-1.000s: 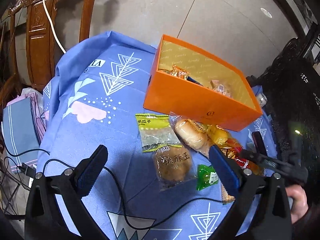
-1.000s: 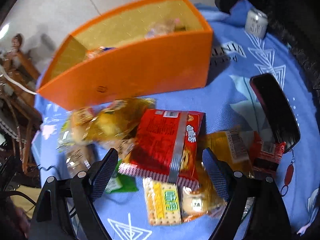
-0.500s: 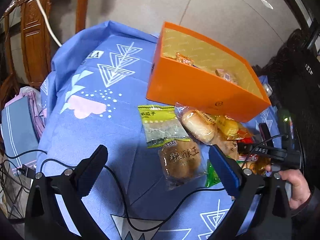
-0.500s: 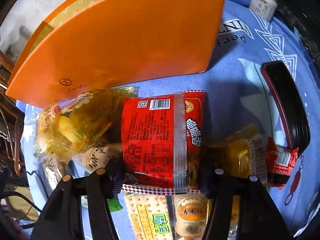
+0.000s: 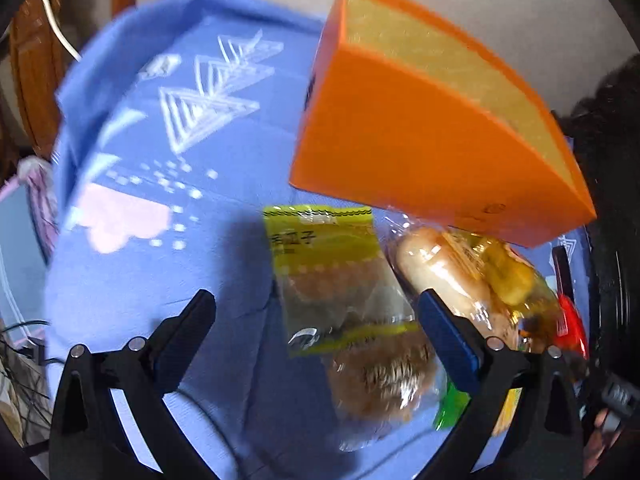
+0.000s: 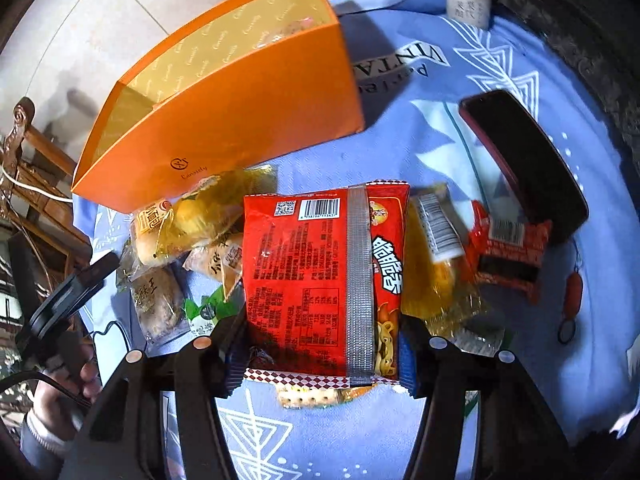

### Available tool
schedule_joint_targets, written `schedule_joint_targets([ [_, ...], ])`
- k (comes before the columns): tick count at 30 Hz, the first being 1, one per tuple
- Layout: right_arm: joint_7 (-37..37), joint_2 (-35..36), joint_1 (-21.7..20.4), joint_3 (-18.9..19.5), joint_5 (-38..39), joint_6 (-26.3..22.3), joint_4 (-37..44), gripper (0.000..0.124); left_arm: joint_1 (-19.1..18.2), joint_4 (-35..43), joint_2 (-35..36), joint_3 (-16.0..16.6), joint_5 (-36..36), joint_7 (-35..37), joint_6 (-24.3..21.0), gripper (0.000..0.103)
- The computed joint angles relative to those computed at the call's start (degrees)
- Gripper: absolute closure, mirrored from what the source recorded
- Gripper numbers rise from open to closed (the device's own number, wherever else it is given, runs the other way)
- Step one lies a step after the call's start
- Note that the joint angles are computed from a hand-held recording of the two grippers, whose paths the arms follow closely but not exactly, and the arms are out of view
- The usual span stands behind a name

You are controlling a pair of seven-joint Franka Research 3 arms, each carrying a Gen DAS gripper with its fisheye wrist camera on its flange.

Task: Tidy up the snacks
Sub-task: 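Grasp the yellow-green seed pack with the left tool while the right tool holds the noodle pack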

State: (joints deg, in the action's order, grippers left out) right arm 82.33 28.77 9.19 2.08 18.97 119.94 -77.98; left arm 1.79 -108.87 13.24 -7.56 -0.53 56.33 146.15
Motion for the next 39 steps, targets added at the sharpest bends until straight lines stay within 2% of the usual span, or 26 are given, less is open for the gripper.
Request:
schedule_joint_targets([
  [3, 0.86, 2.77, -0.11, -0.12, -0.25, -1.96, 4.27, 0.065, 0.99, 4.36, 4.16, -1.18, -3.52, 3.02, -2.29, 0.004],
  [8, 1.58, 4.51, -0.58, 0.46, 0.74, -3.81, 7.07, 0.064, 0.63, 5.11, 6.11, -1.4, -2.75, 5.01, 0.44, 0.004],
  [15, -0.18, 4.45, -0.63, 0.87, 1.52, -3.31, 7.41, 0.064, 1.48, -0.04, 3.27, -1.54, -3.89, 5.23, 5.58, 0.022],
  [19, -0.09, 4.91, -0.59, 0.73, 1.49, -3.59, 8.03, 0.064, -0.36, 1.75, 4.0, 0.09, 1.8, 3.84, 2.37, 0.023],
  [23, -0.52, 4.34, -0.9, 0.67, 1.69, -3.22, 7.13, 0.064, -3.43, 7.61, 6.92, 2.06, 10.02, -1.58, -4.77, 0.024],
  [24, -0.59, 4.34, -0.84, 0.66, 1.62, -3.18, 7.09, 0.064, -3.67, 8.59, 7.57, 2.28, 11.14, -2.63, -5.39, 0.024],
  [26, -0.7, 4.13, -0.74, 0.67, 1.56, -3.06, 6.75, 0.064, -3.88, 10.25, 8.72, 2.49, 12.74, -4.24, -6.03, 0.023],
  [31, -0.87, 3.95, -0.47, 0.51, 1.2, -2.5, 6.3, 0.064, -4.83, 13.93, 11.33, 2.29, 16.76, -2.45, -9.42, 0.006],
  [37, -0.29, 3.76, -0.17, 0.34, 0.63, -2.26, 6.14, 0.064, -5.74, 15.12, 12.28, 2.57, 18.65, -5.66, -9.15, 0.004],
  [39, 0.05, 3.63, -0.08, 0.26, 0.44, -2.18, 5.94, 0.064, -5.63, 15.0, 12.1, 2.52, 19.05, -5.54, -8.94, 0.008],
])
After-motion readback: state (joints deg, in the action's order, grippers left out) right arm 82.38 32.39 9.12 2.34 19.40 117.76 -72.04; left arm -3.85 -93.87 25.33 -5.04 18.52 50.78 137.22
